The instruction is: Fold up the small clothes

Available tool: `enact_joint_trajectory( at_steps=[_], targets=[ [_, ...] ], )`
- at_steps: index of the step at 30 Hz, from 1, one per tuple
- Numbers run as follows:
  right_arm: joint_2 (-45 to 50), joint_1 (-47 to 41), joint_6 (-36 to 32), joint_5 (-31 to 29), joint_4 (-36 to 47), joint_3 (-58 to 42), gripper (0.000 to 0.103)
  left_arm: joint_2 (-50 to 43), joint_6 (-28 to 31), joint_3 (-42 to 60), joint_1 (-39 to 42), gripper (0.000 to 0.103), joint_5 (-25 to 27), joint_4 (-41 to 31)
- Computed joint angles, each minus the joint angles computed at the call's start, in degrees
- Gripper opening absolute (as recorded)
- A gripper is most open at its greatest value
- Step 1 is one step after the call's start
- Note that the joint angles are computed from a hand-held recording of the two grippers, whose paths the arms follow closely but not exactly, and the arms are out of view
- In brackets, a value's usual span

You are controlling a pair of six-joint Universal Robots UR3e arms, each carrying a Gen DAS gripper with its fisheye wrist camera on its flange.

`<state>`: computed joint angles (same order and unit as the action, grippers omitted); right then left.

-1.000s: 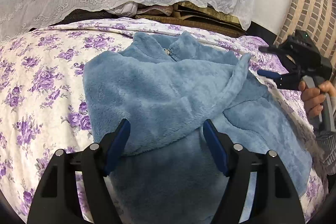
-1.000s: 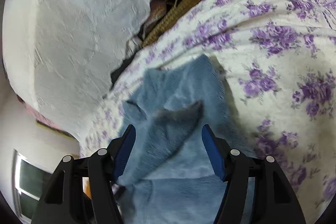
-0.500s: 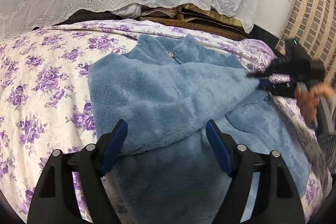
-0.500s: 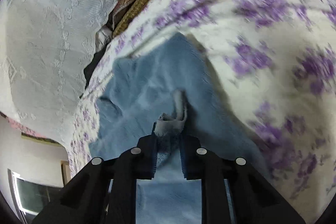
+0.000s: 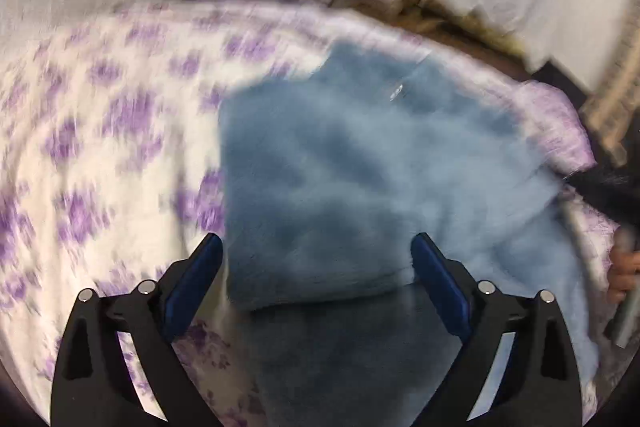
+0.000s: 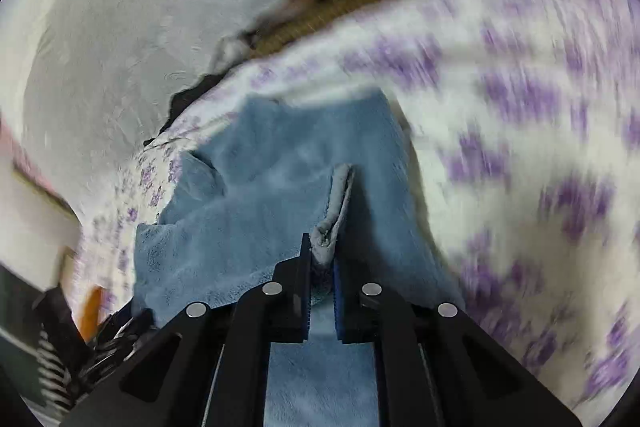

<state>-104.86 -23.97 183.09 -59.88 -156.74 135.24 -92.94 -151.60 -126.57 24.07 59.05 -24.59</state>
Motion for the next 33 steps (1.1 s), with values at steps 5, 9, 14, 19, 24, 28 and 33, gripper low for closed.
enact_joint_trajectory(
  at_steps=[5,9,14,19,24,28,33],
  targets=[
    [-1.3,2.1,-2.3,2.0,-10.5,-3.4,0.009,5.7,-4.4,-6.5,4.9,0.084,-5.1,11.1],
    [3.9,-1.2,-2.1,1.9,-9.7,-1.4,0.009,1.3,-3.6,-3.1,0.4,0.086,0.7,7.6],
    [9.9,-7.0,-5.7,7.1,-7.9,3.2,0.011,-1.3,-4.6,-0.6,-2.0,0.093,5.1,6.1],
    [-2.0,-7.5,-5.1,2.6,-9.1,4.8,0.017,6.1,-5.8,-2.2,2.0,0.092,1.4,3.9],
    [4.1,0.1,-6.2,0.0,-4.6,-5.1,0.014,1.1,-9.9,12.2,-5.0,0.092,0.3,-5.1],
    [18.9,6.8,-1.2,-6.1,-6.8,-14.5,0.014,-13.9,-16.1,25.0,-15.2,0.092,12.2,-4.2],
    [27.1,5.3,1.2,-3.5,-13.3,-13.1,0.001,-21.0,-16.6,24.2,-20.2,0.098,22.3,8.6]
  ],
)
